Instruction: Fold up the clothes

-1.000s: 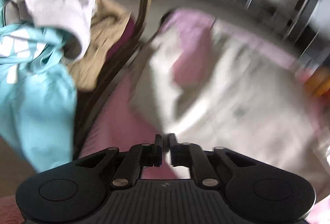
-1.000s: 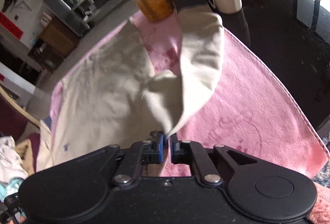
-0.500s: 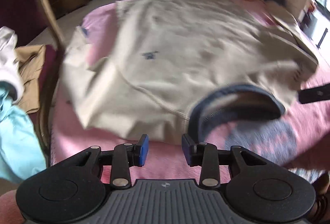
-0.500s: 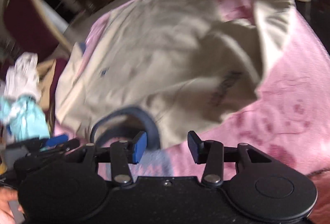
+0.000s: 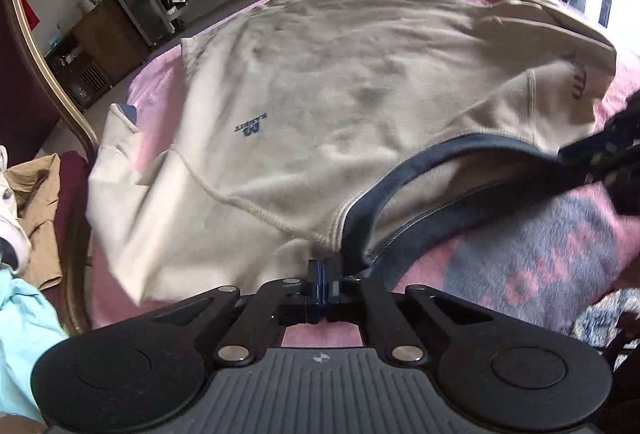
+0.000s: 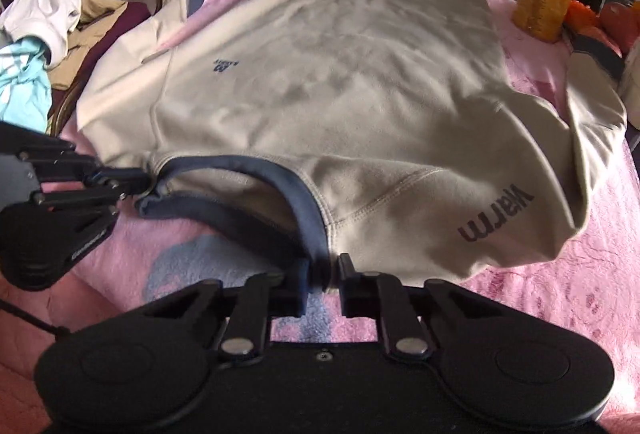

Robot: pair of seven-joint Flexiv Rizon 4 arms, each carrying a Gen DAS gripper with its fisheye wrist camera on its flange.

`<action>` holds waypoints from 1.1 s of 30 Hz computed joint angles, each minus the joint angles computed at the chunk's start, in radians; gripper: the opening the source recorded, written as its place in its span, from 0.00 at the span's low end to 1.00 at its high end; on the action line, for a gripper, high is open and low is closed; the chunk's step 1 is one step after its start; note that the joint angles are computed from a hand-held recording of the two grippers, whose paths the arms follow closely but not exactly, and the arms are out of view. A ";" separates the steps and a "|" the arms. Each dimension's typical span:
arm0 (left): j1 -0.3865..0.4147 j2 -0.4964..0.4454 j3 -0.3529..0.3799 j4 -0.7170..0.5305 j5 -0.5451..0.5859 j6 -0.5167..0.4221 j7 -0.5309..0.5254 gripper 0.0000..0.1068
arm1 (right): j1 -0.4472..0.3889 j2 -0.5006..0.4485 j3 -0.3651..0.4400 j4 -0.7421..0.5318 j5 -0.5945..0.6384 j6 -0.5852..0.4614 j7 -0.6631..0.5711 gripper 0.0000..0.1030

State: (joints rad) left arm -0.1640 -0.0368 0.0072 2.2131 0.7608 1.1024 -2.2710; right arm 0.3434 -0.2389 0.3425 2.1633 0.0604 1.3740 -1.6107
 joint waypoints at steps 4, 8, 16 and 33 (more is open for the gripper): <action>0.011 0.056 -0.002 0.061 -0.161 0.007 0.109 0.00 | -0.066 0.035 0.061 -0.055 0.171 -0.115 -0.078 0.11; 0.018 0.043 -0.022 0.052 -0.167 -0.048 0.095 0.01 | -0.016 0.038 0.008 -0.045 0.149 -0.140 -0.055 0.12; 0.037 0.098 -0.024 0.063 -0.175 -0.079 0.056 0.16 | -0.067 0.053 0.038 -0.112 0.373 -0.185 -0.184 0.45; 0.175 0.077 0.000 -0.043 -0.203 0.008 0.047 0.26 | -0.082 0.027 -0.081 -0.384 0.620 -0.258 -0.170 0.48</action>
State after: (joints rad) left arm 0.0108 0.0404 0.0075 2.1701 0.5580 1.1104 -2.2244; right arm 0.2614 -0.2119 0.2617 1.7792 0.6801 1.1157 -1.7806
